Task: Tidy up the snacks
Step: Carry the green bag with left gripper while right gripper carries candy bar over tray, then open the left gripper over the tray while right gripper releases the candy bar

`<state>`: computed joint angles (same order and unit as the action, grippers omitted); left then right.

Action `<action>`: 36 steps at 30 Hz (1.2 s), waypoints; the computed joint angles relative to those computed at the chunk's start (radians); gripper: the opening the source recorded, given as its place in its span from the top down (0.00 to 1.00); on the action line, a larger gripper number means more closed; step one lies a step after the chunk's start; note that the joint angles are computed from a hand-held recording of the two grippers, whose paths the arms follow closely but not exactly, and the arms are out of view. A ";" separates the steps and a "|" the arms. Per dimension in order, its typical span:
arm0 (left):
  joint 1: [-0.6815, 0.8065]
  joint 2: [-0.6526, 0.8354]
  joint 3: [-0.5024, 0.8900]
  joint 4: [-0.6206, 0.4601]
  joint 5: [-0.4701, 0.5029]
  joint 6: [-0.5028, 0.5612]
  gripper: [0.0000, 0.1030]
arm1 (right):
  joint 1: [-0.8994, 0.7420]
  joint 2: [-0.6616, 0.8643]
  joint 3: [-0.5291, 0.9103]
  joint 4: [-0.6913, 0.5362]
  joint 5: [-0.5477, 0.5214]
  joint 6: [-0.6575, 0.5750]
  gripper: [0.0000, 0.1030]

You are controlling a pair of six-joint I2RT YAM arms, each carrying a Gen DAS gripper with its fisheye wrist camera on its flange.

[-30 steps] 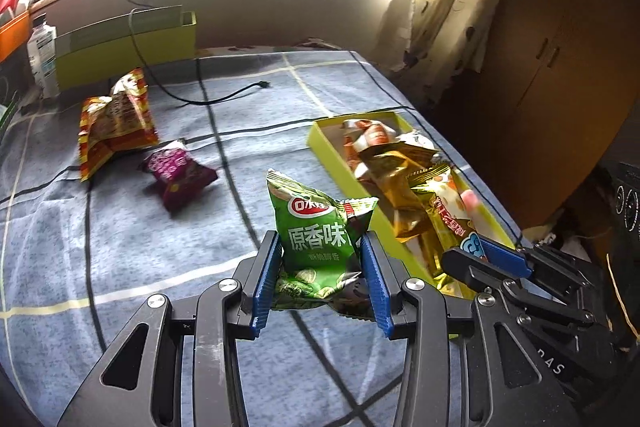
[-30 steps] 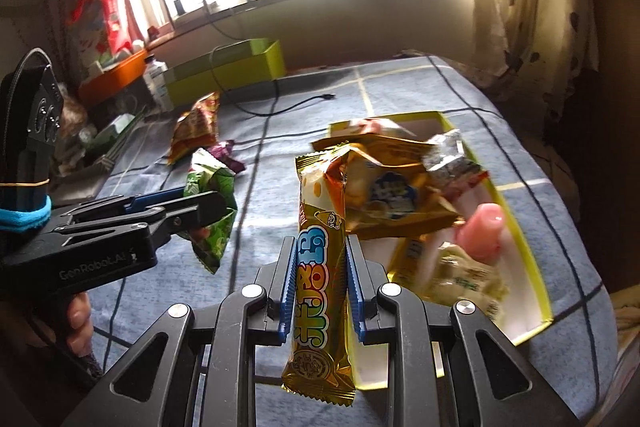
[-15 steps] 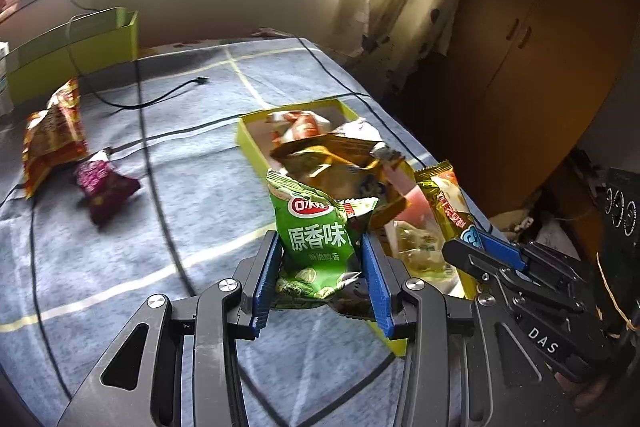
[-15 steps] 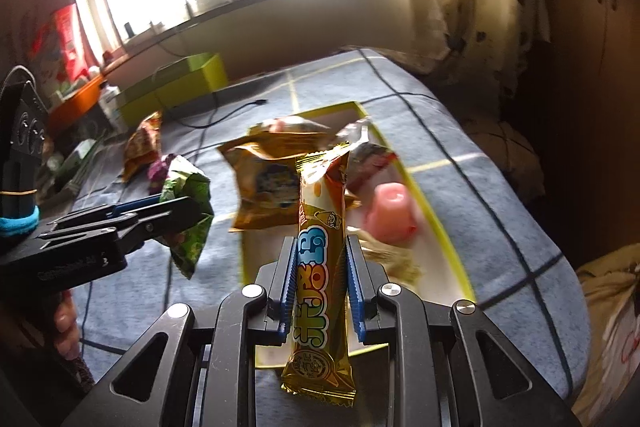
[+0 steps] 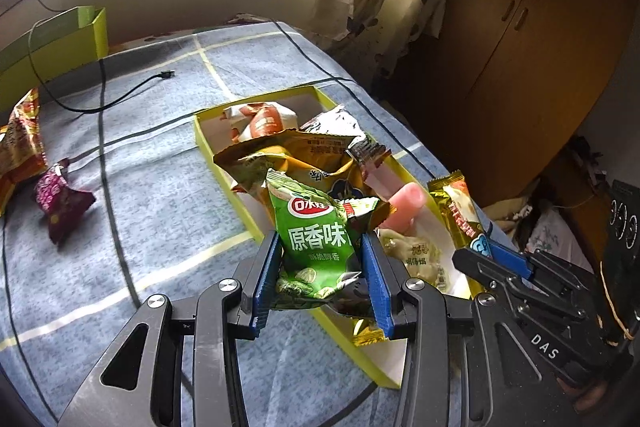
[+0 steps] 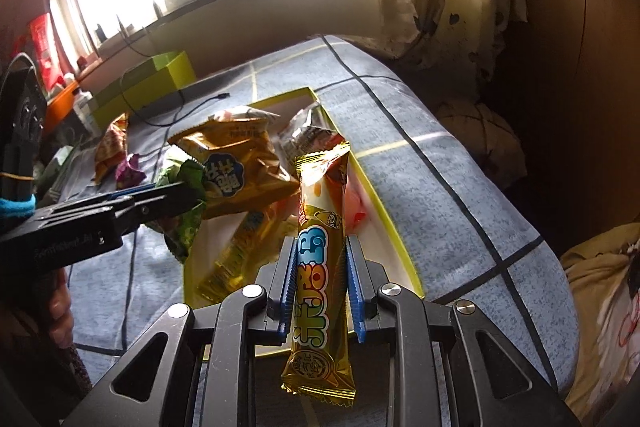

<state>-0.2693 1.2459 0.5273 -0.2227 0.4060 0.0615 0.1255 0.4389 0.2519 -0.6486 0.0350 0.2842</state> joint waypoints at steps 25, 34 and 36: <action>-0.107 0.170 0.050 0.071 -0.054 -0.051 0.59 | -0.040 0.189 -0.043 0.201 -0.039 -0.064 0.80; -0.118 0.166 0.053 0.059 -0.069 -0.052 0.58 | -0.024 0.191 -0.043 0.207 -0.032 -0.051 0.77; -0.120 0.156 0.050 0.056 -0.074 -0.051 0.57 | -0.027 0.182 -0.040 0.198 -0.034 -0.051 0.72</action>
